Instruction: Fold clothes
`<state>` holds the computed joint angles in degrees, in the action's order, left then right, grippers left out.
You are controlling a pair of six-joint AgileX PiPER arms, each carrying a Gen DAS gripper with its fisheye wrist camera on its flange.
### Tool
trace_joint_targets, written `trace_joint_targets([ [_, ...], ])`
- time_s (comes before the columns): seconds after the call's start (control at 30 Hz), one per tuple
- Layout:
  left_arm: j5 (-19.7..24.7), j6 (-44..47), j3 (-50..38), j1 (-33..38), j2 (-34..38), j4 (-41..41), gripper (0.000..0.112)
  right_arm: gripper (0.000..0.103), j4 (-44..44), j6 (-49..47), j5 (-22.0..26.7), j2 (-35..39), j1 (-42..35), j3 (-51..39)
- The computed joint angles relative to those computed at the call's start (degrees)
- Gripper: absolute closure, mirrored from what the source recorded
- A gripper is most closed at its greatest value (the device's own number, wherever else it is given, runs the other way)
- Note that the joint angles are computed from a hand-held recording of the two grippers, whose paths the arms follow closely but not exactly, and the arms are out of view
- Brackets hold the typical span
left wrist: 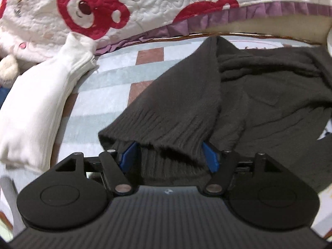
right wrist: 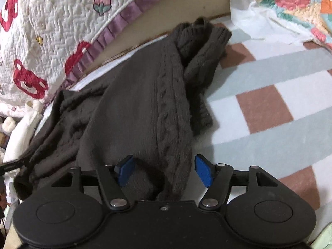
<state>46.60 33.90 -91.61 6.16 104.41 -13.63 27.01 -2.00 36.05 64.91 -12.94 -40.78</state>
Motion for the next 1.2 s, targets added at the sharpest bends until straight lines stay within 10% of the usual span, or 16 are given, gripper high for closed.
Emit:
trace_joint_targets([
  [0.07, 0.1, 1.4, -2.1, -0.3, 1.7, 0.6, 0.102, 0.032, 0.3, 0.4, -1.2, 1.0, 1.2, 0.8],
  [0.1, -0.5, 2.0, -3.0, -0.6, 2.1, 1.7, 0.104, 0.036, 1.4, -1.3, -1.6, 1.3, 1.7, 1.1],
  [0.13, -1.8, 2.1, -4.0, -0.6, 2.3, 2.5, 0.104, 0.064, 1.0, -2.1, -2.4, 1.1, 3.0, 1.4],
  [0.2, -6.4, 0.4, -6.3, 0.1, 2.8, 3.7, 0.105, 0.089, -4.9, 1.1, -4.9, -1.5, 7.5, 1.1],
  [0.4, -9.3, -16.2, -22.8, 5.6, 10.5, 4.6, 0.103, 0.090, -13.0, 3.9, -1.5, -0.8, 13.9, -11.1],
  [0.57, -5.3, -3.1, -18.6, 9.0, 7.5, -11.6, 0.070, 0.090, -9.8, 2.0, 2.4, 11.7, 15.5, -28.5],
  [0.87, 14.2, 14.4, -11.6, 7.3, 6.6, -40.5, 0.061, 0.090, -4.5, 0.6, 7.0, 37.3, 19.5, -63.6],
  [1.0, 9.0, 16.7, -4.6, 4.0, 4.6, -39.0, 0.058, 0.089, 2.9, -4.1, 4.5, 45.6, 20.5, -76.5],
  [1.1, 7.5, 13.2, -4.4, 2.7, 5.8, -33.6, 0.058, 0.053, -8.7, 2.2, 5.4, 50.9, 22.3, -84.6],
  [1.2, 8.9, 9.2, -6.6, 2.2, 7.3, -28.1, 0.058, 0.052, -20.8, 10.5, 6.1, 45.9, 22.6, -74.5],
])
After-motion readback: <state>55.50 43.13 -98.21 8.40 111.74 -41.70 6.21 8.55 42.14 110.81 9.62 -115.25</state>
